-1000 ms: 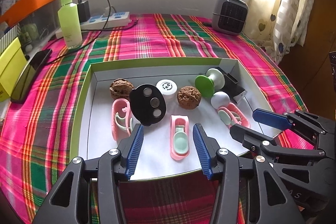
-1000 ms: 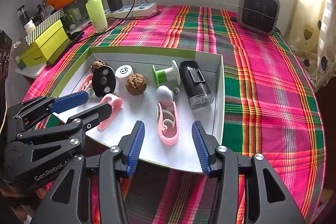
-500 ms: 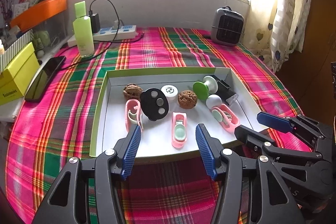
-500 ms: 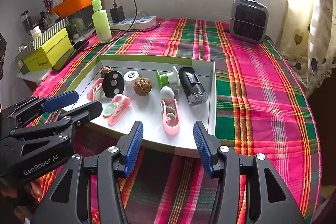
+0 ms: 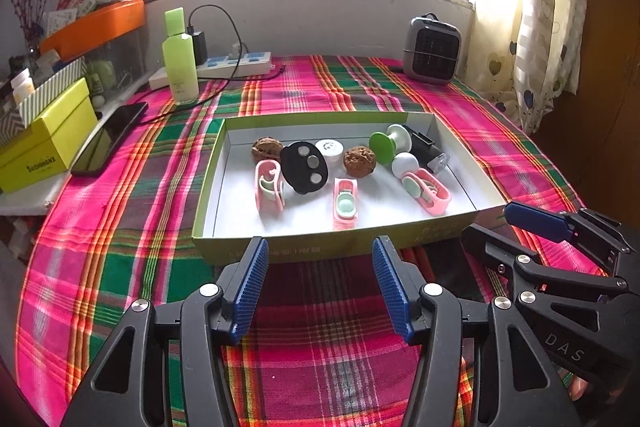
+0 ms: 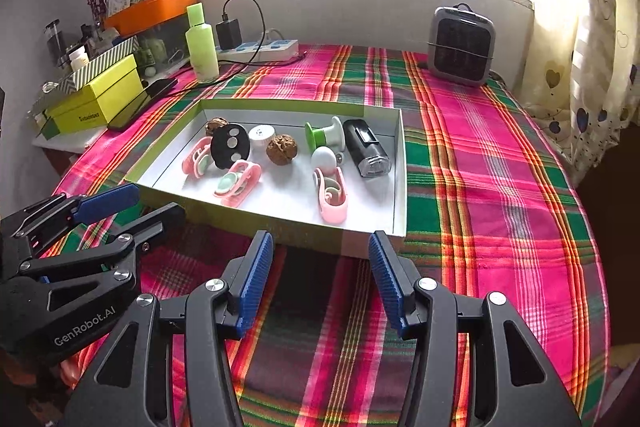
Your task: Organize objects
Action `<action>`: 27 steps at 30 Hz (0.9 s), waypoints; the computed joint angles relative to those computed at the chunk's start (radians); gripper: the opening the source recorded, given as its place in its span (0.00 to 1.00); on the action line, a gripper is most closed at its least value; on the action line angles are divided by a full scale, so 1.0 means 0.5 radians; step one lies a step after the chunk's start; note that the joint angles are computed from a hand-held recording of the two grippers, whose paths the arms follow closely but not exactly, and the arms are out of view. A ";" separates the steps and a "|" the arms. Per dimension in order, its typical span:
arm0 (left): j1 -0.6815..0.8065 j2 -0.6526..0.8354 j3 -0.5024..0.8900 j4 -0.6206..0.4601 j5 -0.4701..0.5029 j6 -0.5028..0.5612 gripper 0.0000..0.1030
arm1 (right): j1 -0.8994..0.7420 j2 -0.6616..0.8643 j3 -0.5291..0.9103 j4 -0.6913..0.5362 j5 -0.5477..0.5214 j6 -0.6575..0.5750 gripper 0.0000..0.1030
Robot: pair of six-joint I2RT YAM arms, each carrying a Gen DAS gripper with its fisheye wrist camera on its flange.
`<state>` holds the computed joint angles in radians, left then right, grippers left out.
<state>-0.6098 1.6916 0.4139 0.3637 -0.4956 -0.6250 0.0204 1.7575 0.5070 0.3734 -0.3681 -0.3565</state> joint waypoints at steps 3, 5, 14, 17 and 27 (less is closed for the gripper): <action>-0.036 0.046 -0.012 -0.004 -0.032 -0.044 0.52 | 0.004 0.020 -0.036 0.040 0.029 0.001 0.50; -0.049 0.078 -0.030 0.014 -0.037 -0.074 0.52 | 0.009 0.052 -0.043 0.050 0.039 -0.001 0.50; -0.058 0.216 -0.021 0.042 -0.003 -0.141 0.52 | 0.048 0.186 -0.067 0.146 0.169 0.004 0.51; -0.047 0.243 -0.008 0.029 0.006 -0.154 0.52 | 0.051 0.220 -0.066 0.182 0.227 0.011 0.56; -0.021 0.317 0.082 -0.070 0.037 -0.165 0.58 | 0.022 0.275 0.008 0.108 0.250 0.043 0.68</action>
